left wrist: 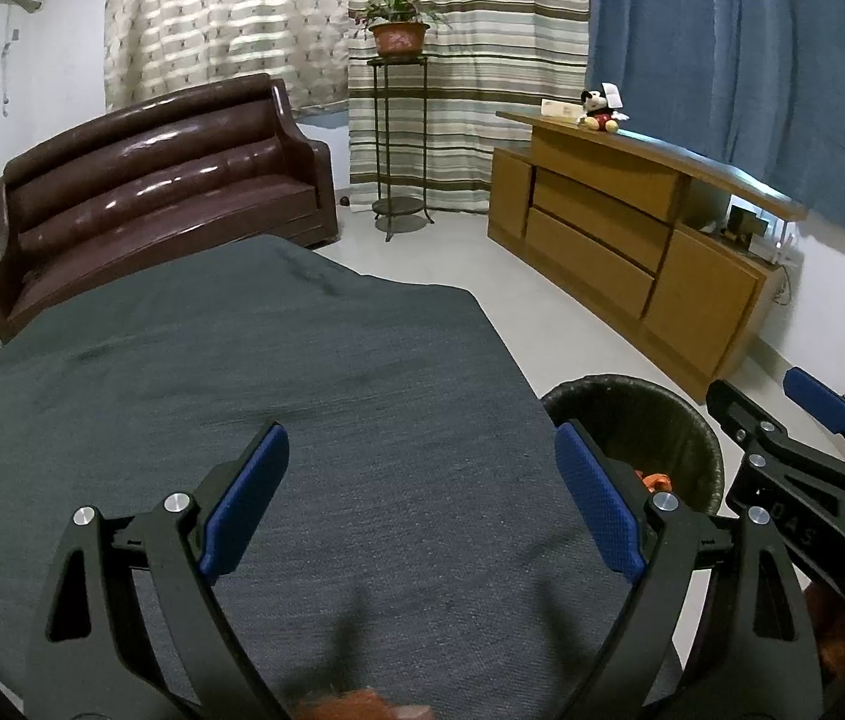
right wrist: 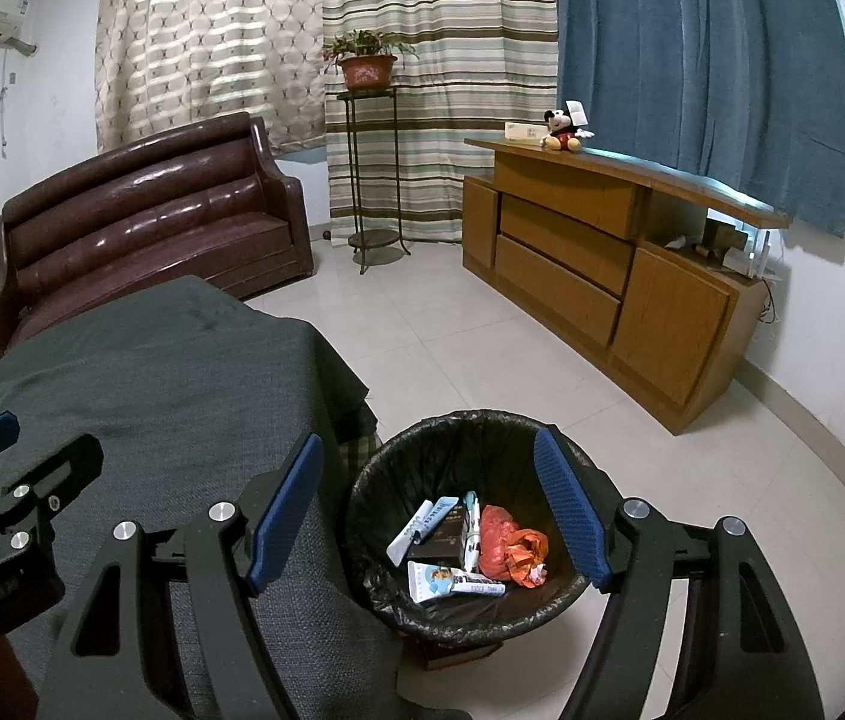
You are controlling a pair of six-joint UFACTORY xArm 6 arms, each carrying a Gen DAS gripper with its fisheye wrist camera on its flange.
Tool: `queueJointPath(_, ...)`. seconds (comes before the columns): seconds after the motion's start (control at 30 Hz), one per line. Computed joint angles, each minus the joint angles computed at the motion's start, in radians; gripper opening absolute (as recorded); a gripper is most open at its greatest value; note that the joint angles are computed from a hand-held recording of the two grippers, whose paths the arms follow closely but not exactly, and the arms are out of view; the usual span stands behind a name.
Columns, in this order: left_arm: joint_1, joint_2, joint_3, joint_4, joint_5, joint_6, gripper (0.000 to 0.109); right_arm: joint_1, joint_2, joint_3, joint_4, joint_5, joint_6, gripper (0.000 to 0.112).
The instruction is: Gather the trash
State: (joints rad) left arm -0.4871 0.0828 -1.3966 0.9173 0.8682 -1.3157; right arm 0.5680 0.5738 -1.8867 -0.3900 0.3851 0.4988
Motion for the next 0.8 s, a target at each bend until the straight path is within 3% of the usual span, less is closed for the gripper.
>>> queueJointPath(0.8,0.005,0.036,-0.037,-0.042,0.015,0.019,0.090,0.006,-0.012,0.034,0.007,-0.012,-0.013,0.071)
